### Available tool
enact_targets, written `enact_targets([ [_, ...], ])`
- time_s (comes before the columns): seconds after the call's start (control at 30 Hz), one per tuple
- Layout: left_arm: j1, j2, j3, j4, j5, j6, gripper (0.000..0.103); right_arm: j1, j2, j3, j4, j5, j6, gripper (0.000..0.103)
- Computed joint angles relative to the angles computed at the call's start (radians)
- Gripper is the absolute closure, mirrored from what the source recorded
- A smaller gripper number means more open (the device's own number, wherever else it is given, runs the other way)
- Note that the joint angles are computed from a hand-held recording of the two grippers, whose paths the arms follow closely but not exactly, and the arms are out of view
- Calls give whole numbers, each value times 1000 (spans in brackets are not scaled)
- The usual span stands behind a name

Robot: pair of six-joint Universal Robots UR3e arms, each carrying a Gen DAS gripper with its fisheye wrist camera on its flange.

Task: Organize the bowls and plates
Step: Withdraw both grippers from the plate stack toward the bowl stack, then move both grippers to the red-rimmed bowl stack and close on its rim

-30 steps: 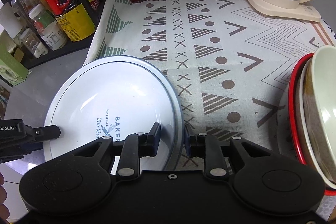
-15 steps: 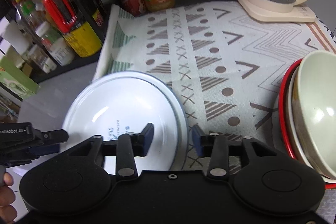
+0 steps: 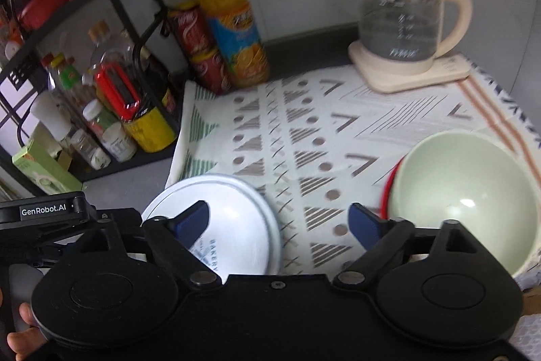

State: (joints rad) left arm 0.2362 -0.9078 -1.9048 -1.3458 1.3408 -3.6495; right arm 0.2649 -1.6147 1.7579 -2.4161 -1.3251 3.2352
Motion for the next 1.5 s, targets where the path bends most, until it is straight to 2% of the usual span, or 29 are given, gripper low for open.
enact_targets([
  [0.2,-184,-174,85,124,74,-119,19,-119,-70,47,2,40,-25,6],
  [0.43,-374,-398,242,223,135,-202,19,-291,-175,100,43,105,-111,6],
  [0.8,-580,-703,517,254,211,-310,19,-577,-258,122,219,267,-338,5],
  [1.2,-670,-889,696,181,234,-429,19,-730,-172,87,358,326,-474,6],
  [1.3,-676,-914,700,198,227,-455,19,-748,-134,72,390,336,-495,7],
  [1.5,-682,-967,700,224,213,-497,22,-754,-22,14,464,330,-532,19],
])
